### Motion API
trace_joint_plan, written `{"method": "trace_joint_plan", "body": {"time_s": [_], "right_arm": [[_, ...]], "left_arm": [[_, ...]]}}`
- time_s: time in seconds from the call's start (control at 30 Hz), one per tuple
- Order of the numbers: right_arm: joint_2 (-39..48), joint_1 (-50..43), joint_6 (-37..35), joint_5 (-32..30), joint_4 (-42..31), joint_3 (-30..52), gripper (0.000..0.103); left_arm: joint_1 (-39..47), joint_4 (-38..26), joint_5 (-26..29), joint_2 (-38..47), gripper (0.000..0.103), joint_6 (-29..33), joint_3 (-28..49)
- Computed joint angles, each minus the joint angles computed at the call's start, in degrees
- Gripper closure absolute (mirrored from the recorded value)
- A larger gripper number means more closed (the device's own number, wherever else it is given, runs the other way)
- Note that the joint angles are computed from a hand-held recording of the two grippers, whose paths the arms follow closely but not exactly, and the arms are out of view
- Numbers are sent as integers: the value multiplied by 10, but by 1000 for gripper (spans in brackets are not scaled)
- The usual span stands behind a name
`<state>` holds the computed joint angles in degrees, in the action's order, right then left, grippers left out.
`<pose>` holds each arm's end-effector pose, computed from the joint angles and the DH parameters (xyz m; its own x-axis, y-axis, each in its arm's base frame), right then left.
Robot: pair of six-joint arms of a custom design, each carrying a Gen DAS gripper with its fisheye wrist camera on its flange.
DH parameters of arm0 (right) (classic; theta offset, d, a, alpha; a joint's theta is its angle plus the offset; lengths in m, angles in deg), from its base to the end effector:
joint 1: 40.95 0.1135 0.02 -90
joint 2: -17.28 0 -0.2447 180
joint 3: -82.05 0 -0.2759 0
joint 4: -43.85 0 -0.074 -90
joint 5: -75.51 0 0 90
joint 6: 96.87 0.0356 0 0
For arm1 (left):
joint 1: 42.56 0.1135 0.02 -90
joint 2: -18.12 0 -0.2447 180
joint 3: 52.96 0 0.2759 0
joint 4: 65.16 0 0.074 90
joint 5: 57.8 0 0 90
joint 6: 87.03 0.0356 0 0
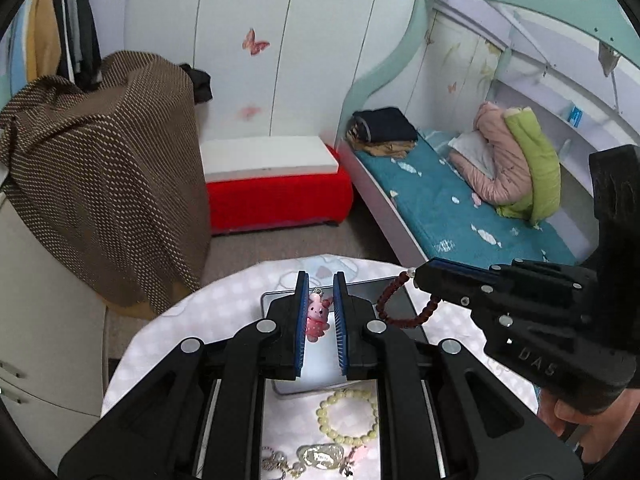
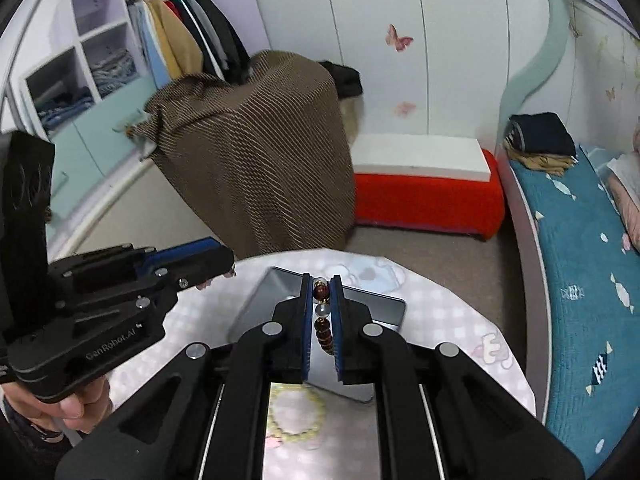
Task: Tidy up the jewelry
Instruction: 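Lower the pink charm and red bracelet into the grey box, open both grippers, then withdraw both grippers from the grey box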
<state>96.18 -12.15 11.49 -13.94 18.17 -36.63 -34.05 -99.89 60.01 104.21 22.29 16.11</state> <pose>0.2768 0.1518 0.1952 -0.7198 -0.0363 -0.6933 -0.2622 0.9389 0.2231 0.3312 0.0328 0.1940 -0.6817 0.1939 -0.7054 0.4030 0.9043 -0.1409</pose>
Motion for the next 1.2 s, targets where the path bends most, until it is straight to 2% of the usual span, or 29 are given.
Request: {"method": "trace_joint_plan", "body": {"time_s": [0.07, 0.13, 0.17, 0.2, 0.27, 0.3, 0.37, 0.4, 0.63, 0.83, 1.03, 1.13, 1.2], "right_arm": [[7, -4, 2, 2, -3, 2, 92], [5, -4, 2, 14, -10, 1, 88], [4, -6, -1, 15, -10, 0, 77], [-3, -5, -1, 20, -11, -4, 69], [-12, 0, 4, 39, -14, -7, 49], [-23, 3, 8, 51, -16, -12, 43], [-50, 7, 17, 74, -13, -30, 12], [-64, 8, 20, 83, -9, -40, 6], [-136, 58, 48, 174, -49, -57, 7], [-217, 137, 85, 264, -97, -70, 7], [-260, 252, 145, 376, -154, -65, 7], [-273, 331, 193, 452, -195, -63, 7], [-280, 374, 228, 491, -223, -65, 7]], "left_arm": [[-9, 3, -11, 25, 89, -5, 14], [-11, 3, -14, 37, 69, -6, 22], [-10, 9, -17, 35, 40, -10, 19], [-8, 21, -22, 27, 21, -16, 9], [3, 32, -22, 9, 18, -25, -2], [9, 31, -18, 2, 13, -25, -6], [26, 39, -19, -29, 11, -31, -24], [32, 40, -21, -45, 10, -32, -33], [109, 30, 5, -182, 6, -29, -102], [201, -20, 66, -313, 6, 3, -150], [322, -88, 163, -418, 6, 57, -180], [396, -143, 230, -453, 6, 108, -190], [461, -197, 285, -472, 6, 166, -192]]}}
